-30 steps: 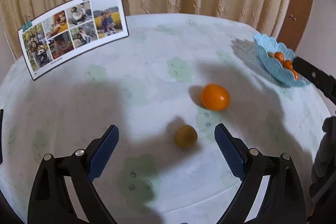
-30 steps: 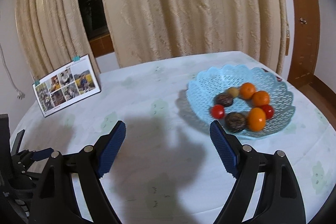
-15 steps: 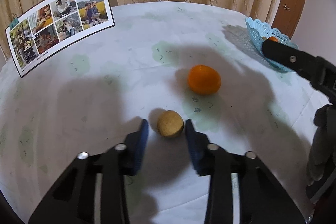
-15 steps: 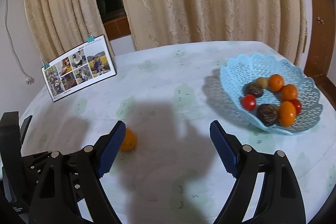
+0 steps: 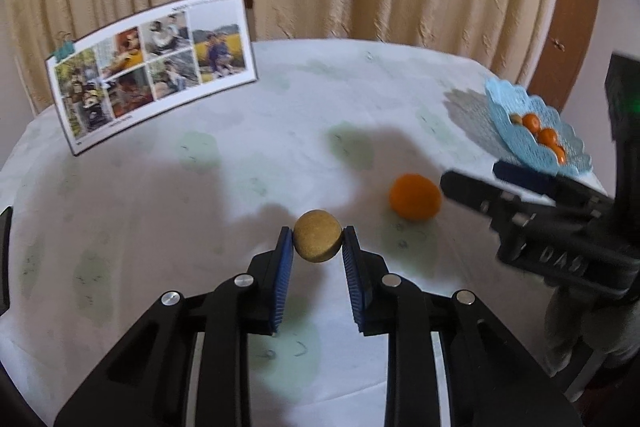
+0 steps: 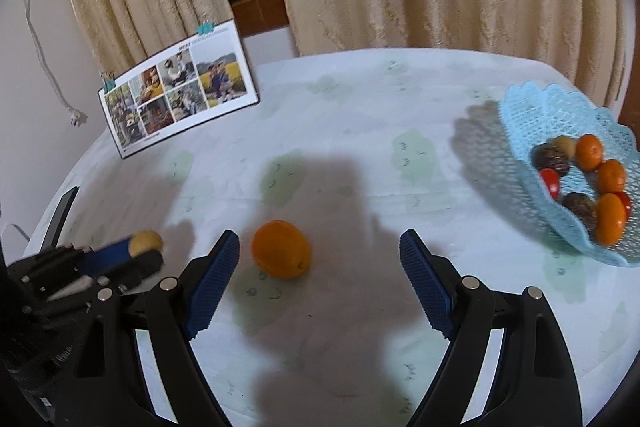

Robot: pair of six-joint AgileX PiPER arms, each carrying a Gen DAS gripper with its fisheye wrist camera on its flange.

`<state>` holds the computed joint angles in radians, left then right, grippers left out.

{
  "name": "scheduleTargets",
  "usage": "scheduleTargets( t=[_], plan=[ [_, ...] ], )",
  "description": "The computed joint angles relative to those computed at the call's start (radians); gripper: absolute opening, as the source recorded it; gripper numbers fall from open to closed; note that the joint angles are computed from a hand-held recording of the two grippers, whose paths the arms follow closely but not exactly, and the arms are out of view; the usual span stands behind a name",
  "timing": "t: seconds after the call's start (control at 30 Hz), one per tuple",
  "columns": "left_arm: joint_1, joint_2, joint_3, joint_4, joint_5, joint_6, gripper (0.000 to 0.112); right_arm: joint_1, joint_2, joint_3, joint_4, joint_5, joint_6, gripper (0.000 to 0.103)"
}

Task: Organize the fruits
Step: 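Grasp the last orange with the right tool while the left holds the tan fruit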

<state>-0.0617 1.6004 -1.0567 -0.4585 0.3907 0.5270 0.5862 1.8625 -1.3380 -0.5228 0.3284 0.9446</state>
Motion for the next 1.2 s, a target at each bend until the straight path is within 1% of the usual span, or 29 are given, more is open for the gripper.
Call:
scheduleTargets(
  t=[0.13, 0.17, 0.2, 0.3, 0.33, 0.37, 0.43, 0.47, 0.53, 0.6, 0.67, 0.77, 0.97, 1.2],
  plan=[
    [0.015, -0.012, -0.002, -0.005, -0.001, -0.008, 0.026, 0.012, 0.051, -0.072, 0.091, 0.028, -0.115, 0.084],
    [0.019, -0.016, 0.000, -0.007, -0.001, -0.008, 0.026, 0.014, 0.064, -0.090, 0.103, 0.037, -0.134, 0.082],
    [0.019, -0.019, 0.002, -0.003, -0.001, -0.013, 0.026, 0.016, 0.078, -0.109, 0.122, 0.047, -0.160, 0.080],
    [0.023, -0.021, 0.001, -0.002, 0.001, -0.019, 0.026, 0.018, 0.117, -0.159, 0.202, 0.075, -0.252, 0.065],
    [0.022, -0.021, 0.003, -0.001, -0.001, -0.020, 0.026, 0.018, 0.128, -0.174, 0.227, 0.084, -0.281, 0.064],
    [0.022, -0.021, 0.002, 0.003, 0.000, -0.026, 0.026, 0.019, 0.139, -0.186, 0.247, 0.091, -0.306, 0.059],
    [0.021, -0.019, 0.001, 0.008, -0.002, -0.033, 0.026, 0.021, 0.160, -0.214, 0.284, 0.110, -0.353, 0.055],
    [0.021, -0.018, 0.001, 0.013, -0.002, -0.039, 0.026, 0.025, 0.171, -0.229, 0.280, 0.123, -0.354, 0.054],
    [0.021, -0.017, 0.000, 0.018, -0.001, -0.046, 0.026, 0.028, 0.198, -0.266, 0.286, 0.159, -0.367, 0.048],
    [0.019, -0.016, -0.001, 0.029, -0.002, -0.058, 0.026, 0.026, 0.206, -0.276, 0.285, 0.166, -0.366, 0.042],
    [0.020, -0.014, -0.002, 0.031, -0.002, -0.059, 0.026, 0.022, 0.207, -0.275, 0.292, 0.160, -0.368, 0.041],
    [0.017, -0.012, -0.004, 0.042, -0.003, -0.071, 0.026, 0.026, 0.198, -0.263, 0.267, 0.156, -0.336, 0.041],
    [0.013, -0.003, -0.006, 0.063, -0.004, -0.088, 0.026, 0.026, 0.118, -0.159, 0.168, 0.096, -0.207, 0.041],
    [-0.003, 0.000, -0.001, 0.089, -0.017, -0.105, 0.026, -0.002, -0.022, -0.002, -0.054, 0.039, 0.057, 0.041]
  ],
)
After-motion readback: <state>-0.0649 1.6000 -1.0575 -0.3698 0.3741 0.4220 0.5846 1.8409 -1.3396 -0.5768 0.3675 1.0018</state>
